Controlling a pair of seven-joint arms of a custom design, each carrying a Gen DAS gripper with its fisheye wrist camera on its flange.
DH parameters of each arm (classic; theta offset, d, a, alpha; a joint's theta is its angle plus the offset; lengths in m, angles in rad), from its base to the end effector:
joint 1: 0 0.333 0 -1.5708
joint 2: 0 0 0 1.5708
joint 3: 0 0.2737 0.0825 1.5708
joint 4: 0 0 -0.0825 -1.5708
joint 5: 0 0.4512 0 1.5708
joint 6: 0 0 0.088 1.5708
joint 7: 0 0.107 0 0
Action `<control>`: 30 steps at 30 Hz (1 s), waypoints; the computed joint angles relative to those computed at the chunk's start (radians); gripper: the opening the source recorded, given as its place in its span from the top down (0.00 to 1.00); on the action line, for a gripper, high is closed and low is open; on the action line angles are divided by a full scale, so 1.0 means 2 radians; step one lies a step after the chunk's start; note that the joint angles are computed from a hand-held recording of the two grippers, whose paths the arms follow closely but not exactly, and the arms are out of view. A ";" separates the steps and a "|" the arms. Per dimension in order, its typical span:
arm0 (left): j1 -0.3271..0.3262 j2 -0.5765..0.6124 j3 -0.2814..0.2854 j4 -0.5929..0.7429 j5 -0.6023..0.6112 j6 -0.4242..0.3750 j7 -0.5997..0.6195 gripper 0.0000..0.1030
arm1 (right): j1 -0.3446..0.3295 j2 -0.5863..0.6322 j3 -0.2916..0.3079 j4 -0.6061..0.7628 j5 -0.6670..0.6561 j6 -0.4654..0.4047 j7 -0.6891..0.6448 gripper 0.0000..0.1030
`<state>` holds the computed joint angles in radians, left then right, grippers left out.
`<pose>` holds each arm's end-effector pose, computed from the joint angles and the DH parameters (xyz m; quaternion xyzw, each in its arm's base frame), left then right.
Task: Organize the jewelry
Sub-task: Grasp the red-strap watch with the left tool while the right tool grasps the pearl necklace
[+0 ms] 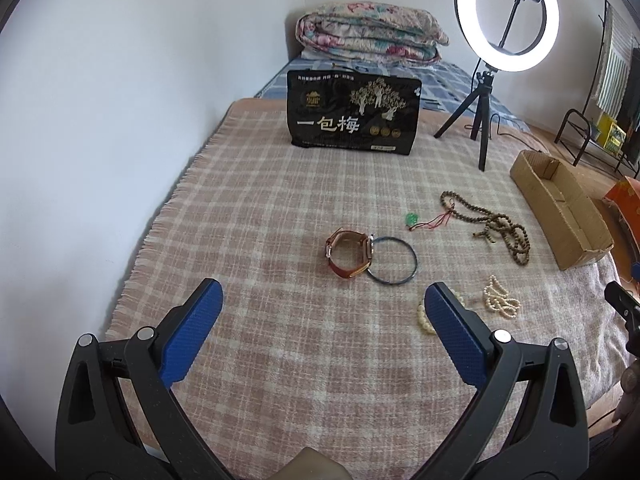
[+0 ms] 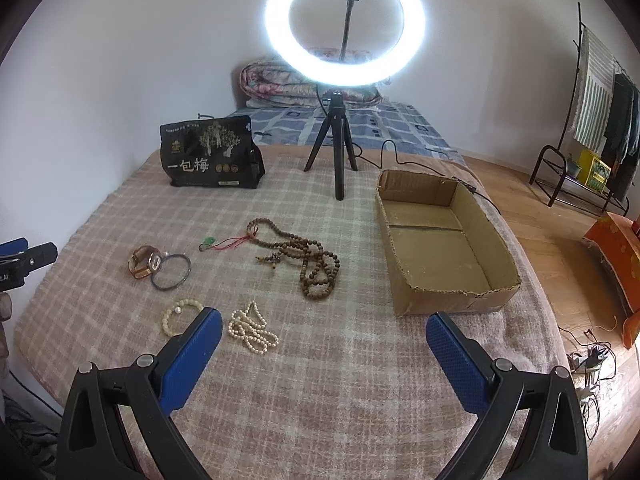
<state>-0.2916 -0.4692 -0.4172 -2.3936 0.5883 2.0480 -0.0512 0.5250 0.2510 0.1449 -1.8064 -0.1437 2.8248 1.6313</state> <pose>0.4070 -0.3061 0.4349 -0.8461 0.4008 -0.1521 0.3167 0.5659 0.4491 0.4252 -0.8416 0.3870 -0.1811 0.3303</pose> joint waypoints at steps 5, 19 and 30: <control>0.010 0.002 0.023 -0.010 -0.017 0.029 0.031 0.01 | -0.004 0.021 0.014 0.019 0.012 -0.002 -0.052 0.00; 0.053 0.050 0.068 -0.019 -0.088 0.105 0.100 0.35 | -0.016 0.163 0.040 0.206 0.132 -0.161 -0.220 0.13; 0.075 0.086 0.087 -0.028 -0.145 0.187 0.119 0.59 | 0.017 0.278 0.021 0.360 0.124 -0.289 -0.252 0.35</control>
<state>-0.1410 -0.2977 -0.2438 -2.4492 0.2977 2.4212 0.1863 0.5596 0.8067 0.1868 -1.0863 0.1049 2.2459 1.1281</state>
